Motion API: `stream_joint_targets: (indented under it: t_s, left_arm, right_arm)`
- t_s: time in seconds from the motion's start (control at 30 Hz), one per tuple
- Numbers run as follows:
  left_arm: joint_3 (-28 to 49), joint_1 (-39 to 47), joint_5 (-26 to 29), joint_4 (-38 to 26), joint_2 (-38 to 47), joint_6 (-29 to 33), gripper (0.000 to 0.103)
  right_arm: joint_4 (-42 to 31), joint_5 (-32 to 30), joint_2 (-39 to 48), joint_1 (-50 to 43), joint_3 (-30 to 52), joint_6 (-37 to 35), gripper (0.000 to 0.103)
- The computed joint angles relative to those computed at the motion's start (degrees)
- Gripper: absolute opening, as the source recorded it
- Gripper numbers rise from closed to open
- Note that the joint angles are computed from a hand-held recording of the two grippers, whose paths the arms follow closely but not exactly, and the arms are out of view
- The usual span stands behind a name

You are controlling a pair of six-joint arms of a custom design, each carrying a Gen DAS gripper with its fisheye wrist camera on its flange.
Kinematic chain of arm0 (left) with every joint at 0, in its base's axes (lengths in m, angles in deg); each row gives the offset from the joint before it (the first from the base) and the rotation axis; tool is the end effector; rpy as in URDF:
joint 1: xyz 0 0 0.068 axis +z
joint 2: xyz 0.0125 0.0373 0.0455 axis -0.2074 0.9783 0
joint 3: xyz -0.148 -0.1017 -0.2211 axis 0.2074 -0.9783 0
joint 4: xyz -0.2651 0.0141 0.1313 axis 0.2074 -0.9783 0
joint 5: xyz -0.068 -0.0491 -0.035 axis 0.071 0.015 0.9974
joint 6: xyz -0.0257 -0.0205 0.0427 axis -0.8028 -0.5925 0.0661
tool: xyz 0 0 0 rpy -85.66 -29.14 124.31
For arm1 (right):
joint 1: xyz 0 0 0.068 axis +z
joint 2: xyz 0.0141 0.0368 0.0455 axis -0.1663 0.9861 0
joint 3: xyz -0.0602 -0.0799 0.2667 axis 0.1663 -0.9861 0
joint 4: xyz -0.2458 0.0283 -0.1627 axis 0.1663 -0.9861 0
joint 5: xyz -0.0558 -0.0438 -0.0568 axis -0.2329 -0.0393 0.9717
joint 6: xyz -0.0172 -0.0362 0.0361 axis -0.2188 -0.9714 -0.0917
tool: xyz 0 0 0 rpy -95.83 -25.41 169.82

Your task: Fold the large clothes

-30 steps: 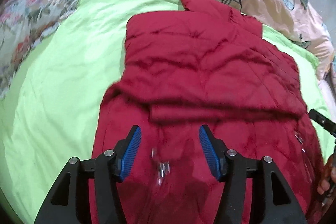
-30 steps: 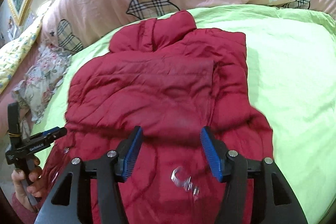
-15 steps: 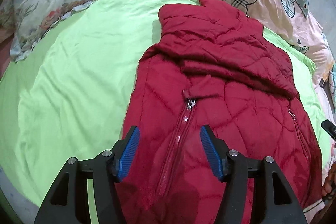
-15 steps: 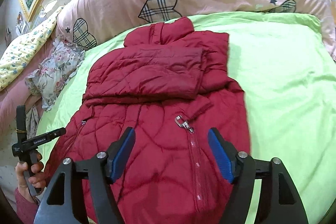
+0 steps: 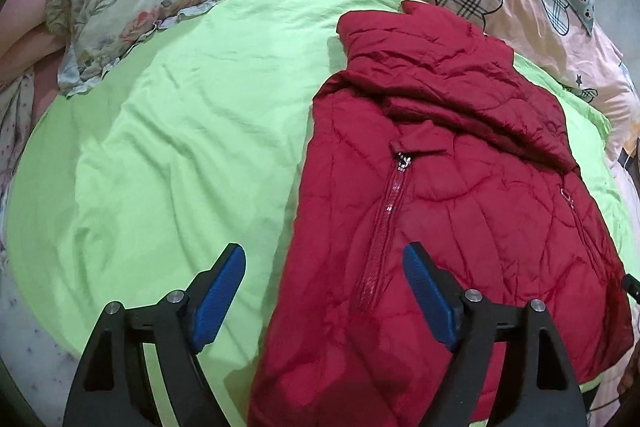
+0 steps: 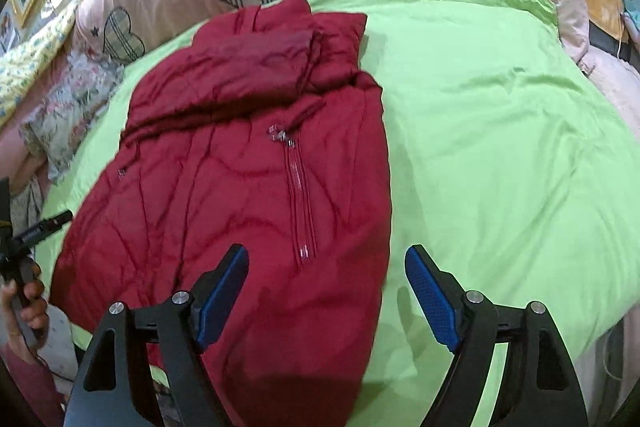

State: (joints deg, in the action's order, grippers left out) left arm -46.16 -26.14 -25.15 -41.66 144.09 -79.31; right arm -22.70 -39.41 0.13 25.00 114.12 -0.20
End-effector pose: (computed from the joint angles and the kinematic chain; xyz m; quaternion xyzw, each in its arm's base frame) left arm 0.3053 -0.0767 0.1241 -0.0238 0.9562 -0.0719 0.2828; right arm 0.1909 0.1114 0.1275 0.1737 0.9473 -0.0872 0.2547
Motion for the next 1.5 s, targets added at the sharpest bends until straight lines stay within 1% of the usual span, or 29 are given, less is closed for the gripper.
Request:
stream_joint_targets:
  t_s: [0.1, 0.2, 0.4, 0.43, 0.57, 0.73, 0.87, 0.93, 1.0, 1.07, 1.17, 1.2, 1.23, 1.33, 1.5]
  left_arm:
    - [-1.3, 0.38, -0.29, -0.23, -1.06, 0.67, 0.081]
    - [-2.22, 1.13, 0.87, -0.23, -1.57, 0.89, 0.081]
    - [-2.33, 1.78, 1.64, -0.41, -0.07, 2.08, 0.082]
    - [-2.51, 1.83, 1.93, -0.4, 0.16, 2.38, 0.082]
    - [-3.5, 2.05, 2.88, 0.01, 1.44, 3.92, 0.082]
    - [-5.09, 2.41, 4.88, 0.82, 0.66, 4.85, 0.082]
    - [-6.26, 1.76, 6.62, 1.68, -0.39, 6.11, 0.079]
    - [-6.44, 1.59, 8.36, 1.99, -0.08, 6.65, 0.069]
    - [-6.72, 1.46, 9.1, 2.36, 0.27, 6.73, 0.066]
    - [-6.95, 1.47, 9.32, 2.69, 0.53, 6.94, 0.064]
    - [-6.84, 2.18, 10.79, 2.7, 0.63, 7.57, 0.056]
    - [-6.98, 2.27, 11.0, 2.72, 0.43, 7.78, 0.05]
    - [-7.32, 2.3, 10.99, 2.97, -0.01, 8.33, 0.039]
    - [-8.88, 1.48, 9.97, 3.29, -2.53, 9.03, 0.023]
    - [-10.82, 0.57, 9.25, 2.95, -6.27, 9.36, 0.017]
  right_arm:
    - [-0.52, -1.1, 1.17, 1.54, -0.33, 1.93, 0.084]
    - [0.44, -2.56, 2.19, 2.63, -0.93, 3.17, 0.084]
    - [1.95, -3.65, 2.94, 4.74, -2.02, 4.52, 0.083]
    - [2.22, -3.93, 2.44, 4.94, -2.5, 4.94, 0.082]
    - [2.74, -4.57, 0.27, 5.49, -3.99, 5.88, 0.072]
    - [2.48, -4.94, -1.27, 6.49, -4.87, 6.99, 0.068]
    - [1.97, -4.56, -1.3, 7.44, -5.06, 7.5, 0.063]
    - [1.76, -4.44, -1.38, 7.76, -5.11, 7.35, 0.061]
    - [1.93, -4.49, -2.06, 7.92, -5.52, 7.32, 0.056]
    - [2.29, -4.34, -3.04, 8.45, -6.07, 7.36, 0.048]
    - [2.78, -4.06, -3.97, 9.08, -6.65, 7.4, 0.041]
    - [2.97, -4.04, -4.31, 9.23, -6.85, 7.36, 0.04]
    - [3.12, -3.92, -4.77, 9.37, -7.08, 7.47, 0.037]
    - [4.13, -3.55, -6.38, 9.98, -7.81, 7.55, 0.032]
    - [6.03, -3.44, -11.13, 11.32, -9.92, 7.41, 0.028]
